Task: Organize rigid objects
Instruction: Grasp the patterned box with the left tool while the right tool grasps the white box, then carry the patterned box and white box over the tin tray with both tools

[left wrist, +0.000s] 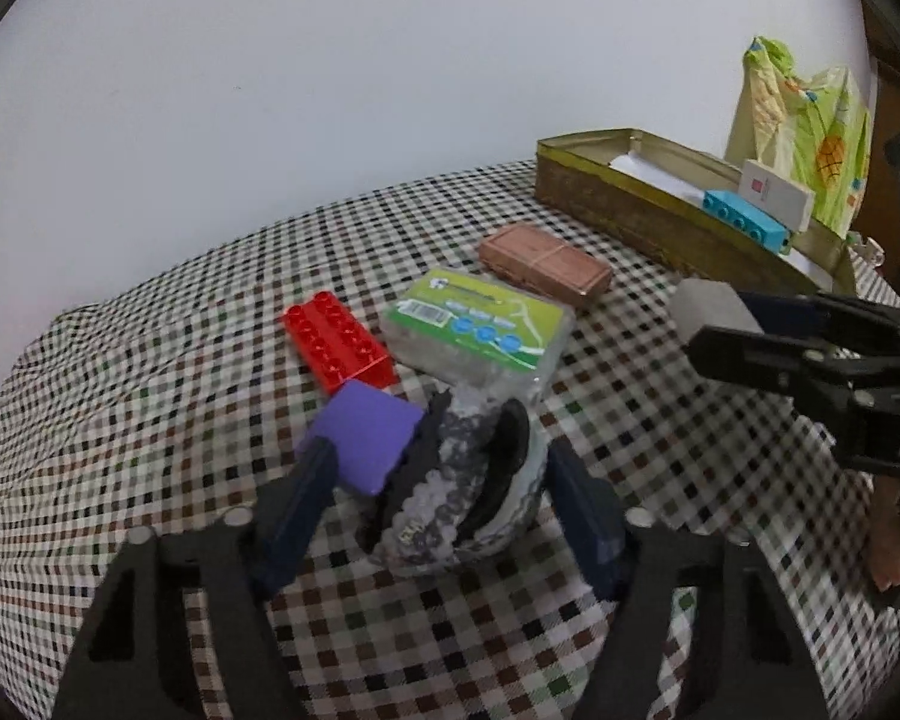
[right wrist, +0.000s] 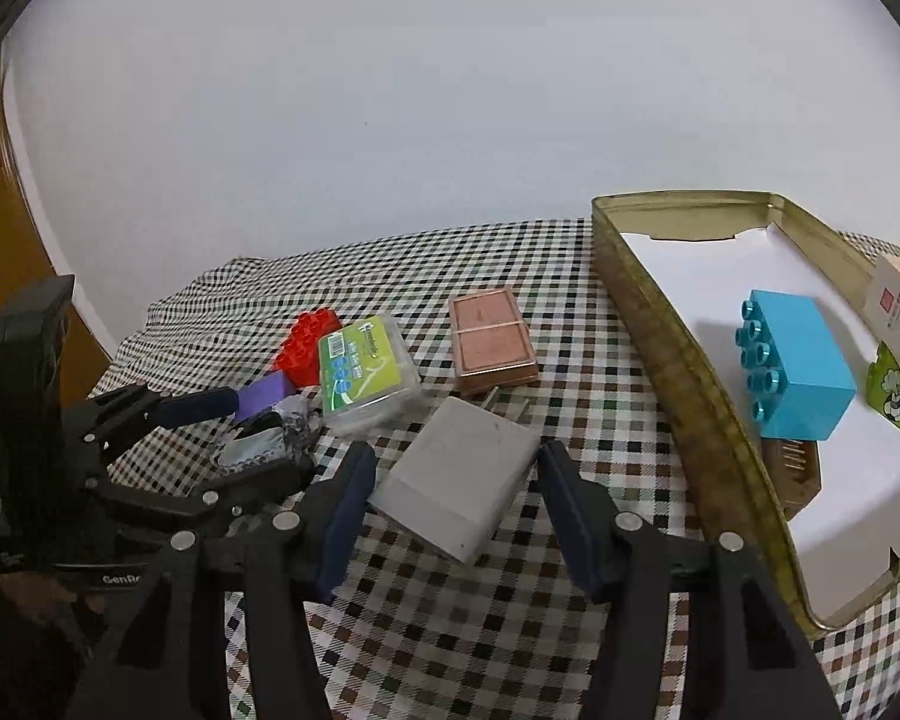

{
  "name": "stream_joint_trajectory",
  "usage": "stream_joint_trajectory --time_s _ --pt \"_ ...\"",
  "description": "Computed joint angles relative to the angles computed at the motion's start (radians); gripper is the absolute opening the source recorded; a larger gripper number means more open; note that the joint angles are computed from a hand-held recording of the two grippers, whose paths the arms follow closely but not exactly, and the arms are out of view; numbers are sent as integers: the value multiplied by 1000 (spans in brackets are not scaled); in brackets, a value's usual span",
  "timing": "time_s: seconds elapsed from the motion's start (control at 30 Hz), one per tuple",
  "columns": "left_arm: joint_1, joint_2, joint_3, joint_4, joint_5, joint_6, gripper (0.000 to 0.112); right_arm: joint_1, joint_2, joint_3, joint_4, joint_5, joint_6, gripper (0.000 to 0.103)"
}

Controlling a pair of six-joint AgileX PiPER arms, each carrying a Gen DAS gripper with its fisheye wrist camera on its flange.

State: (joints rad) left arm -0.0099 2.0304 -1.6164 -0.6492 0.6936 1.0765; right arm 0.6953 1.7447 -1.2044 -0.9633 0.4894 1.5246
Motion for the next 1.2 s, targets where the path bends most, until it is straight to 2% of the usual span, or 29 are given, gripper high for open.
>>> stream_joint_trajectory --time_s 0.07,0.23,0.3,0.37,0.57,0.77,0.93,1.2 --pt "8 -13 33 -43 -7 45 43 -6 -2 10 -19 -8 19 59" --pt "20 -25 52 -77 9 61 41 -14 -7 26 -40 -15 39 59" --pt "36 -15 32 -98 46 59 41 -13 -11 33 -66 -12 63 59" --pt "52 -12 25 -123 74 58 41 -6 -19 46 -121 0 111 59" --pt "86 -24 57 -256 73 103 41 22 -62 99 -334 40 315 59" --pt "76 -99 185 -446 -15 269 41 49 -94 143 -472 97 427 59" --pt "50 -137 246 -604 -79 327 41 84 -117 167 -577 204 483 59" --pt "-35 -172 280 -743 -178 368 41 43 -167 237 -653 232 506 59"
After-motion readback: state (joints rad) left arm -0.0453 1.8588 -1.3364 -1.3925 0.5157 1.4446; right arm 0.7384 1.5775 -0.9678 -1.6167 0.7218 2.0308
